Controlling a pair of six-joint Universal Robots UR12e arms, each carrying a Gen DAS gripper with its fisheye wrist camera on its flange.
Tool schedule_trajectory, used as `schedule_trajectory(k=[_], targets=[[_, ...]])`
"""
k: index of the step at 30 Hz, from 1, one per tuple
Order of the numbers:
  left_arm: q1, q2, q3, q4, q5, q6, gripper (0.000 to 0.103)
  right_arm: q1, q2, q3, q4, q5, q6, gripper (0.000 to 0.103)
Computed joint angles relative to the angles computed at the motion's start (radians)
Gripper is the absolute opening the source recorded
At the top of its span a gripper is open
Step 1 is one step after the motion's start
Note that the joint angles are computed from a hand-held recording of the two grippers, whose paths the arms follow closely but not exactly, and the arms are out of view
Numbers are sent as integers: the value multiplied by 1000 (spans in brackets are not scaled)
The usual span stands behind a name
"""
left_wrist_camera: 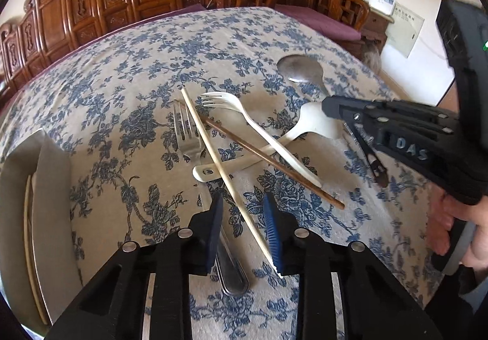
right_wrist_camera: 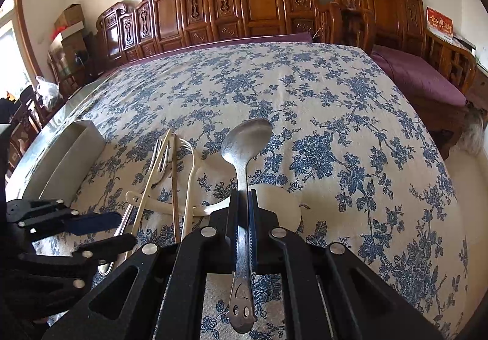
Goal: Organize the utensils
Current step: 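Grasp a light wooden chopstick with the left gripper while the right gripper holds the spoon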
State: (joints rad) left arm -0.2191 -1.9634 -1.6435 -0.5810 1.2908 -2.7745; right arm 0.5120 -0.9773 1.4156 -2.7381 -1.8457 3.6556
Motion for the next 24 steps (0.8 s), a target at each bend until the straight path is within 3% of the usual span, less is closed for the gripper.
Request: schedule_trajectory(k=[8, 13, 24], targets=[[-14, -18, 13, -10, 49, -2, 14, 0, -2, 2, -5, 8, -3, 7], [-7, -13, 14, -26, 38, -3, 4, 1, 0, -4, 2, 11, -3, 7], [10, 21, -14, 2, 26, 20, 4, 9, 9, -26, 11, 14, 2, 7]])
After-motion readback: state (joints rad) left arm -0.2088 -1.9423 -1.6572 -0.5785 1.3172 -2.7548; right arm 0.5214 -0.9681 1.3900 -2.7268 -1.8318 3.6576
